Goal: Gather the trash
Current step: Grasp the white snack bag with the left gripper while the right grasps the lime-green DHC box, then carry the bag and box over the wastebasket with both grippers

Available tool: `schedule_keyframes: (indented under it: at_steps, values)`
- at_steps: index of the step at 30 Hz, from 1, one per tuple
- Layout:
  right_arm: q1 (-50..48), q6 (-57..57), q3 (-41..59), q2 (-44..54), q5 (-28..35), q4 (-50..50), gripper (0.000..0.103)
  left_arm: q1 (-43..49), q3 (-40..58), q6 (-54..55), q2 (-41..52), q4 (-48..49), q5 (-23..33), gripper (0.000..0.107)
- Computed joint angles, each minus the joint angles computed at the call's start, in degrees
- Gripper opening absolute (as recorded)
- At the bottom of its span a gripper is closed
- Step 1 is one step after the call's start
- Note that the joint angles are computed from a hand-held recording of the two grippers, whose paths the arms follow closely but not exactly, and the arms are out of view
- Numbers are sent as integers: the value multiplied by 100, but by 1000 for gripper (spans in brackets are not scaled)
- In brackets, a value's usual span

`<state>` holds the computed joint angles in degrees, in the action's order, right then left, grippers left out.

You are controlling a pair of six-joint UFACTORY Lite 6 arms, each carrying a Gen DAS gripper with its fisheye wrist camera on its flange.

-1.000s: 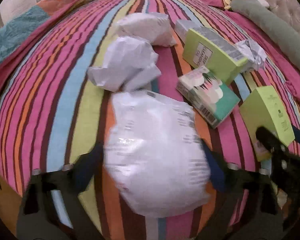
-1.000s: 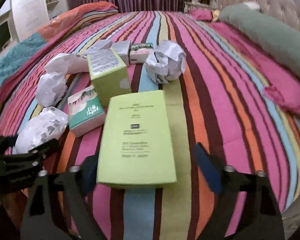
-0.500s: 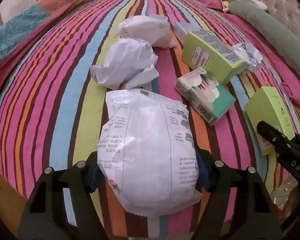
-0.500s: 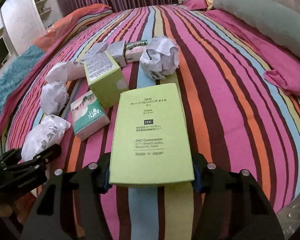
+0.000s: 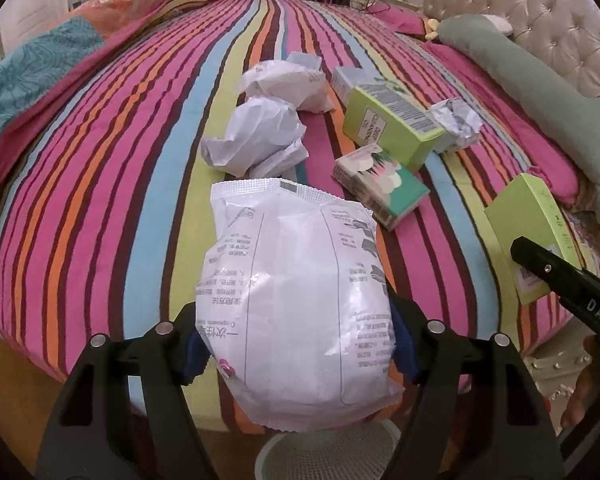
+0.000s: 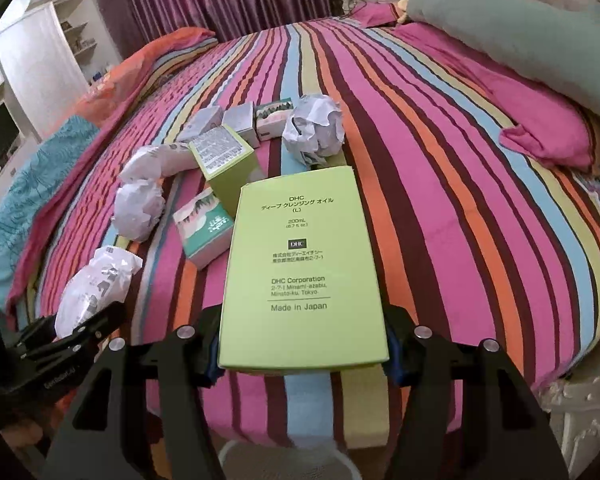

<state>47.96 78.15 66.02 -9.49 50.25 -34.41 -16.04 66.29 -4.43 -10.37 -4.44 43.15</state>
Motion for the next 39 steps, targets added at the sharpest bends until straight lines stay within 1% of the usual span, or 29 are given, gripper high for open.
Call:
schedule_keyframes:
  at_steps: [6, 16, 21, 32, 35, 37, 39]
  values:
    - [642, 565, -57, -198, 391, -298, 56, 62, -427, 280, -777, -184, 147, 70]
    - [1641, 1271, 215, -286, 1187, -716, 56, 47, -835, 517, -1586, -323, 414, 67]
    - [2117, 1698, 225, -385, 1458, -789, 56, 214, -1062, 818, -2028, -633, 676, 66]
    - [3516, 2827, 246, -333, 2154, -946, 56, 576, -1445, 1436, -3355, -950, 1604, 66]
    - [3875, 3123, 308, -269, 2304, -933, 56, 901, -1563, 1800, -3777, -1240, 2038, 66]
    - [4097, 3328, 290, -242, 2357, -931, 56, 982, -1646, 1918, -4011, -1273, 2244, 66]
    - [4308, 3543, 248, -193, 2387, -891, 56, 878, -1797, 1918, -4353, -1157, 2474, 66]
